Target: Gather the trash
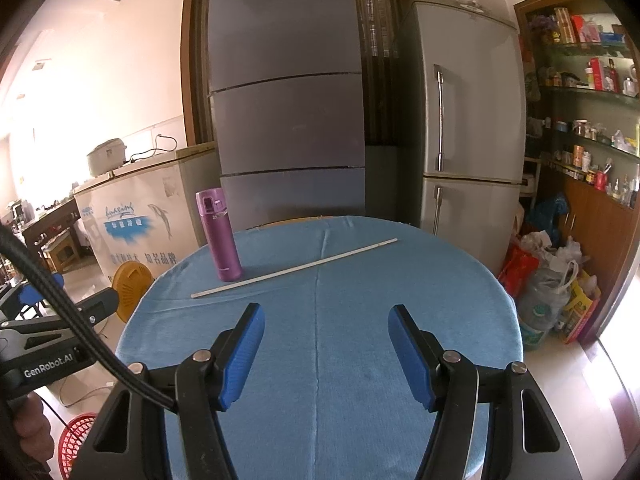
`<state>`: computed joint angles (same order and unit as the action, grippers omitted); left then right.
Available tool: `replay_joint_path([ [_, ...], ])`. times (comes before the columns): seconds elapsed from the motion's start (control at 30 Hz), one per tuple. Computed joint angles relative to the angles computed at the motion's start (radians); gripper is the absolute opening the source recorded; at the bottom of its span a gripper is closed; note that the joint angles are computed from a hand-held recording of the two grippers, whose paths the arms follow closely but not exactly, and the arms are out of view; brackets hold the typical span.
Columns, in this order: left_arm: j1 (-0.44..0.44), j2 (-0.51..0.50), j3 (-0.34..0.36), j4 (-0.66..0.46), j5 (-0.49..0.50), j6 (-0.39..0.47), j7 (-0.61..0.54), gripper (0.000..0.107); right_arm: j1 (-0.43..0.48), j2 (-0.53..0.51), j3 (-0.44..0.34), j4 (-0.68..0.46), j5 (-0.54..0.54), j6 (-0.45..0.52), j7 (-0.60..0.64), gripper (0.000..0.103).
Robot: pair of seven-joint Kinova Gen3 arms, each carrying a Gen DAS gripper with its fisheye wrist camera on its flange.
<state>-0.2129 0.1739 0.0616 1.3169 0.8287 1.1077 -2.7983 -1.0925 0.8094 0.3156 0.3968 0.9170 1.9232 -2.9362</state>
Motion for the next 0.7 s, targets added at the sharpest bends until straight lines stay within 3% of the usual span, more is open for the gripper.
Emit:
replay_joint_path([
  [0.43, 0.024, 0.024, 0.017, -0.022, -0.043, -0.016, 0.035, 0.090, 0.021, -0.010, -0.012, 0.020, -0.019, -0.014, -0.009, 0.068],
  [0.7, 0.071, 0.058, 0.040, -0.007, -0.099, -0.038, 0.057, 0.090, 0.055, -0.096, -0.073, 0.235, -0.058, -0.085, -0.150, 0.070],
])
